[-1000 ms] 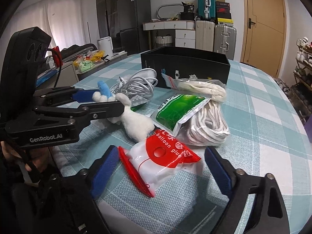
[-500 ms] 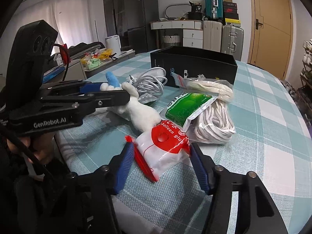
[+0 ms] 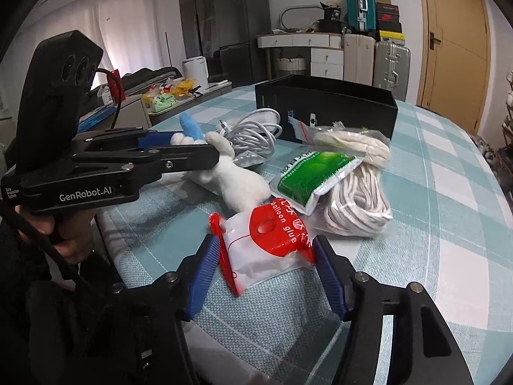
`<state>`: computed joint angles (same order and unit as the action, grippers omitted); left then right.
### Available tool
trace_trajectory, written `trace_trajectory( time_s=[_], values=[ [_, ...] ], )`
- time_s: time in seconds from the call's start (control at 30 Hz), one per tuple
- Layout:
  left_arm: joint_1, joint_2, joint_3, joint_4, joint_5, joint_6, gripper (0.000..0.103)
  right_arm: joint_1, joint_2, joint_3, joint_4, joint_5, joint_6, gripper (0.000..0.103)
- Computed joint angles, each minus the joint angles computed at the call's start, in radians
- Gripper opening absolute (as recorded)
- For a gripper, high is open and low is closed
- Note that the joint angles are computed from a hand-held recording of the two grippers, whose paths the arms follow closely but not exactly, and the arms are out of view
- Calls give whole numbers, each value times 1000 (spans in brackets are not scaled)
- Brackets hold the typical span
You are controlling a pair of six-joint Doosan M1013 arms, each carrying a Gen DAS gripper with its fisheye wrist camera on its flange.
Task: Organize soft objects
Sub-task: 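Lift the bunny and glue packet and carry both over the black box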
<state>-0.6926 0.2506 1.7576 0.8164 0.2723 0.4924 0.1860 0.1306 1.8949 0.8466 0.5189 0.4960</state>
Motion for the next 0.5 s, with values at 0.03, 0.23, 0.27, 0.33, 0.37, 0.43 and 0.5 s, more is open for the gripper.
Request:
trace_trajectory(
  time_s=[0.03, 0.23, 0.27, 0.33, 0.37, 0.43, 0.5],
  values=[
    [1, 0, 1, -15, -6, 13, 37, 2, 2, -1, -5, 1, -2, 61],
    [-1, -7, 6, 50, -14, -54, 37, 8, -1, 4, 11, -1, -50, 55],
    [-2, -9, 7, 63, -14, -69, 37, 7, -4, 6, 11, -2, -49, 54],
    [-3, -15, 11, 117, -16, -126, 37, 3, -10, 10, 26, -6, -62, 54],
    [-3, -17, 11, 127, -18, -138, 37, 0, -13, 12, 35, -9, -69, 54],
    [-6, -24, 15, 198, -15, -208, 37, -6, -23, 19, 66, -17, -97, 54],
    [-6, -32, 18, 256, -11, -265, 37, -13, -31, 22, 91, -19, -113, 54]
  ],
)
